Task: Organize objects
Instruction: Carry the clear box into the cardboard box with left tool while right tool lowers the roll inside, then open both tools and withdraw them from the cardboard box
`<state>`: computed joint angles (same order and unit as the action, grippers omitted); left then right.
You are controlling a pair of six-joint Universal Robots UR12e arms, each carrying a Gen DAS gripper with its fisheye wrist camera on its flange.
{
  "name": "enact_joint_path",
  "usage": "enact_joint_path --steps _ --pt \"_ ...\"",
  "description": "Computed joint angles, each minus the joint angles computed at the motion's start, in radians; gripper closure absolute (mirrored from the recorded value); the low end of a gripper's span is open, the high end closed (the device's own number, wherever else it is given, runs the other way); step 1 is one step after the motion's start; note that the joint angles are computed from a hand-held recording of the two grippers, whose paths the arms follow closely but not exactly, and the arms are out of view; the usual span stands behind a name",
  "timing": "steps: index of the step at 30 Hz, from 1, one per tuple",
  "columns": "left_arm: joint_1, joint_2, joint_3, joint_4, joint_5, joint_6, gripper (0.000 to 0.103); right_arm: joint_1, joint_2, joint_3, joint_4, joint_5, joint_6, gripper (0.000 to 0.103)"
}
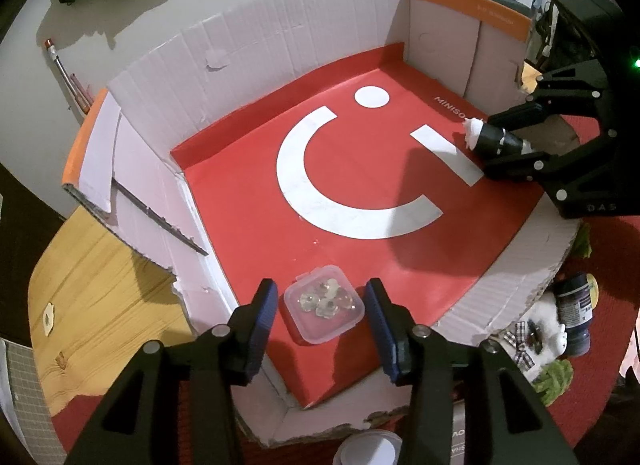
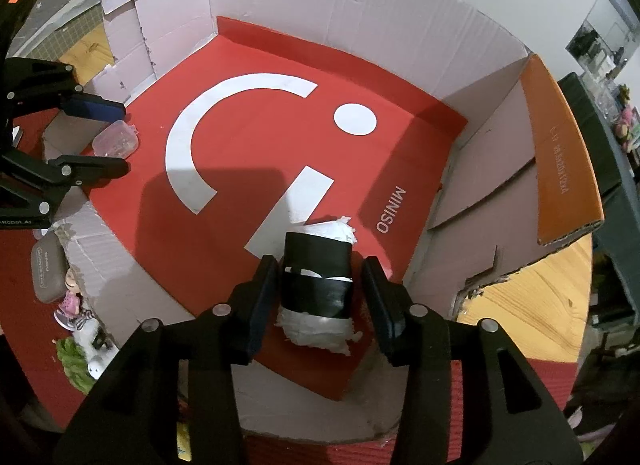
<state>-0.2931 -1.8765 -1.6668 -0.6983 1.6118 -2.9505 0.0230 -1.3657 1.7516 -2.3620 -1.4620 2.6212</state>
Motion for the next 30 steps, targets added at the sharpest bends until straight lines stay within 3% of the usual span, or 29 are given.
enact_joint_path --steps 13,17,20,22,25,27,30 --pt "0.006 0.020 -0.019 0.044 -0.024 -0.058 0.048 -0.016 -0.018 0.015 -0.023 0.038 0.031 0.060" --pt "0.010 0.043 -0.039 0.094 -0.037 -0.079 0.043 -0.031 -0.042 0.026 -0.045 0.075 0.039 0.051" --pt "0.010 0.061 -0.054 0.128 -0.037 -0.094 0.042 -0.041 -0.062 0.036 -0.066 0.097 0.053 0.050" --pt "0.013 0.079 -0.072 0.163 -0.042 -0.116 0.039 -0.001 -0.048 0.023 -0.099 0.097 0.110 0.049" --pt "0.014 0.098 -0.096 0.219 -0.039 -0.136 0.036 -0.017 -0.096 0.058 -0.139 0.114 0.116 0.041" --pt "0.012 0.113 -0.115 0.255 -0.026 -0.151 0.035 0.005 -0.082 0.057 -0.186 0.106 0.163 0.040" --pt "0.008 0.132 -0.140 0.303 -0.012 -0.182 0.029 -0.004 -0.113 0.082 -0.233 0.115 0.190 0.034"
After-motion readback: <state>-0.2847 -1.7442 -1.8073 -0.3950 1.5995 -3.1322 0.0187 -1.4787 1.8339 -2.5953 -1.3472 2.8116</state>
